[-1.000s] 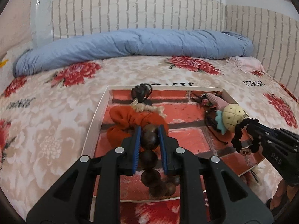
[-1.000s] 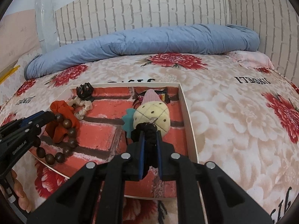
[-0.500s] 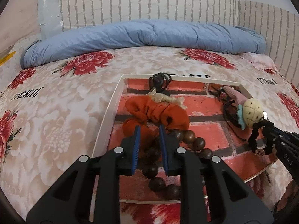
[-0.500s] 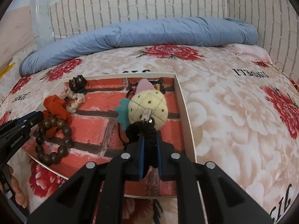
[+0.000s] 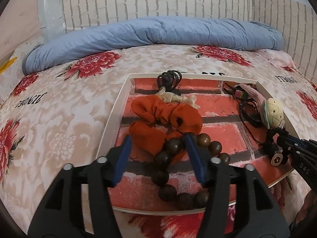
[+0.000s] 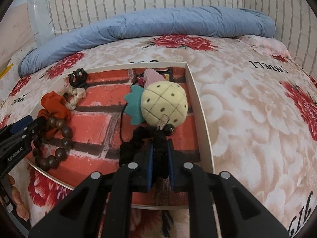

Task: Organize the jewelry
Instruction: 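Lower the bead bracelet and black scrunchie into the tray and open both tools, then withdraw both tools toward the white watch strap and brown pendant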

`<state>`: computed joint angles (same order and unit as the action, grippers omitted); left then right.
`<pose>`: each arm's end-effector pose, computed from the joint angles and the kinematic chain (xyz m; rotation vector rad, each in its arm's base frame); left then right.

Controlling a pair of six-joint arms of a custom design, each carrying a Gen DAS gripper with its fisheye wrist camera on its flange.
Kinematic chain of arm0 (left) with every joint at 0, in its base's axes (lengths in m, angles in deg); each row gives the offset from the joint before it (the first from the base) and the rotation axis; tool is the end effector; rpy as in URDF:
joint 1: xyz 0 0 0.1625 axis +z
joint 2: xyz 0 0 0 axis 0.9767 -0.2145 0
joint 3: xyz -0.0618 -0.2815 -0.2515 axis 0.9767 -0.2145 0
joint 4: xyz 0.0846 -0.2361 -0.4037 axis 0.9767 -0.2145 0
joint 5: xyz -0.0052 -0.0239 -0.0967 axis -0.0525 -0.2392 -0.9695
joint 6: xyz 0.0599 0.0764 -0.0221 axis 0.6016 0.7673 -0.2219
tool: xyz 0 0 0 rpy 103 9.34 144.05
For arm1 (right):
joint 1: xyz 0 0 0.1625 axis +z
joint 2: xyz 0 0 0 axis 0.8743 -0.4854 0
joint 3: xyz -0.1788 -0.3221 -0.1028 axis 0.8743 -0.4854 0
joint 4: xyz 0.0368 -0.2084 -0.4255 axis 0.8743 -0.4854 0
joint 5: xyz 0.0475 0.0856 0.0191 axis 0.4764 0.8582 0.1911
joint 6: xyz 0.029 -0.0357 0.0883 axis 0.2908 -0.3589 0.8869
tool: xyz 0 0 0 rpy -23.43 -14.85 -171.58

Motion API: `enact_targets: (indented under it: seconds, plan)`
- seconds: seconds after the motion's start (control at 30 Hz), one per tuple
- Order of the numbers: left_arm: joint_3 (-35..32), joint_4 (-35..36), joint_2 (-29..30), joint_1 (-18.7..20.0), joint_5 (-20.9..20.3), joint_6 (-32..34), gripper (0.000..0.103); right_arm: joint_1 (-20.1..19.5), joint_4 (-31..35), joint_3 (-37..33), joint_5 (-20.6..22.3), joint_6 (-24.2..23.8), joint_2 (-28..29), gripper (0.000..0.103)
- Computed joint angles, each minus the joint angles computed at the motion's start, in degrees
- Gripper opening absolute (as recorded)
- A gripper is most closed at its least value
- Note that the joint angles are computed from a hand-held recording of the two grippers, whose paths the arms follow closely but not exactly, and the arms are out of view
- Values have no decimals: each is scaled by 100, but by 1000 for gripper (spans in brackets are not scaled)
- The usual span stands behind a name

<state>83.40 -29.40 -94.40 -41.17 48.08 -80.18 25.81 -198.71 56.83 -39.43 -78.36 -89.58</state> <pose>-0.3298 -0.5277 0.0320 -0.0591 1.9572 -1.0934 0.0745 -0.6177 0.2524 0.8282 -2.4016 0.7166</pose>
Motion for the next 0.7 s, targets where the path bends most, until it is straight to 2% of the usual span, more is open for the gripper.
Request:
enact_targets:
  seconds: [0.07, 0.1, 0.17, 0.27, 0.33, 0.47, 0.6, 0.7]
  plan:
    - [46, -92, -31, -28, -3, 4, 74, -4, 22, 6, 8, 16, -17, 20]
    - [72, -134, -48, -49, -1, -10, 77, -8, 29, 9, 23, 20, -30, 31]
    - [126, -240, -81, -92, 22, 9, 85, 3, -68, 34, -11, -8, -36, 46]
    - [88, -116, -74, -115, 1, -56, 89, 4, -25, 50, 11, -23, -68, 48]
    - [72, -29, -78, -132, -2, -135, 94, 2, -46, 75, 56, -28, -107, 54]
    - [45, 219, -103, -176, 64, -341, 98, 7, -259, 135, 116, -62, -149, 74]
    - [48, 400, -178, -177, 50, -552, 98, -29, -47, 111, 292, 67, -219, 83]
    - [68, 465, -226, -192, 33, -664, 98, -9, 58, 130, 340, 136, -306, 83]
